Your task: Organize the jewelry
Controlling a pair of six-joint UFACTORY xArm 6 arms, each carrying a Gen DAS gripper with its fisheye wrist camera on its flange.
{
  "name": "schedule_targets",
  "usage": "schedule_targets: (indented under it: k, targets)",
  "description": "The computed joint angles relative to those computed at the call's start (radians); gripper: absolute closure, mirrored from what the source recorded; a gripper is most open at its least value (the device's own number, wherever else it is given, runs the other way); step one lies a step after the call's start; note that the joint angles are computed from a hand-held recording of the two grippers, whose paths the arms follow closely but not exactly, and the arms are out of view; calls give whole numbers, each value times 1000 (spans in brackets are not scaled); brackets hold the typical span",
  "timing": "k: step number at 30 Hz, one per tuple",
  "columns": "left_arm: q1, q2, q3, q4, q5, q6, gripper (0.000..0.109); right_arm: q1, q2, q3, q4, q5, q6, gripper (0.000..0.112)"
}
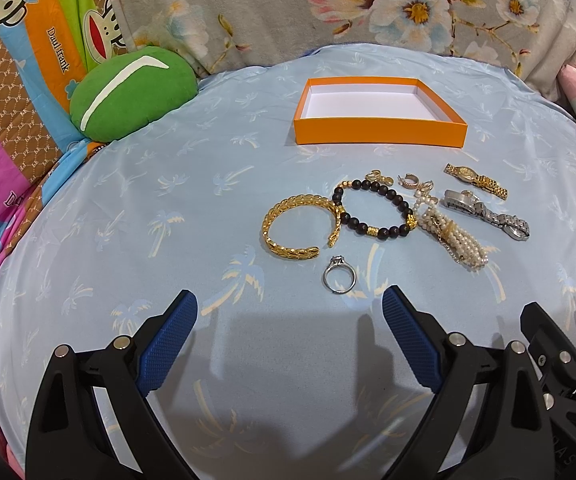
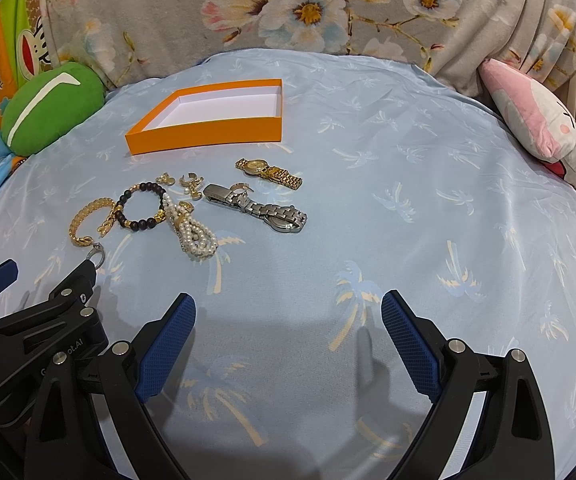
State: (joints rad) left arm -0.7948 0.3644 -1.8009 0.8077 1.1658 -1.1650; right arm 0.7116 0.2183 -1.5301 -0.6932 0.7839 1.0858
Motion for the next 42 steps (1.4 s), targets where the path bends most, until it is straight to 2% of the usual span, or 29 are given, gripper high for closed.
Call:
schedule_targets:
  k: [9, 14, 19, 23, 32, 38, 42]
  targets:
    - [-1, 1, 10, 5, -8, -11, 17, 3, 4, -4, 12, -7, -1, 20]
    - [7, -27, 62, 6, -63, -42, 13, -18, -11, 30, 43, -66, -11, 20]
    - [32, -82, 133, -40, -123, -24, 12, -45, -19, 51, 103, -114, -86, 21]
    - [66, -123, 185, -88, -159, 3, 12, -83, -23, 57, 112, -157, -122, 29]
    - [131, -182, 253, -142, -220, 9, 12, -122, 132, -163, 245, -136, -450, 53]
    - [156, -155, 217, -180, -238, 53, 12, -129, 226, -294, 316, -100, -580, 57]
    - [171, -130, 185, -209, -251, 79, 12, -142, 260, -337, 390, -87, -617, 57]
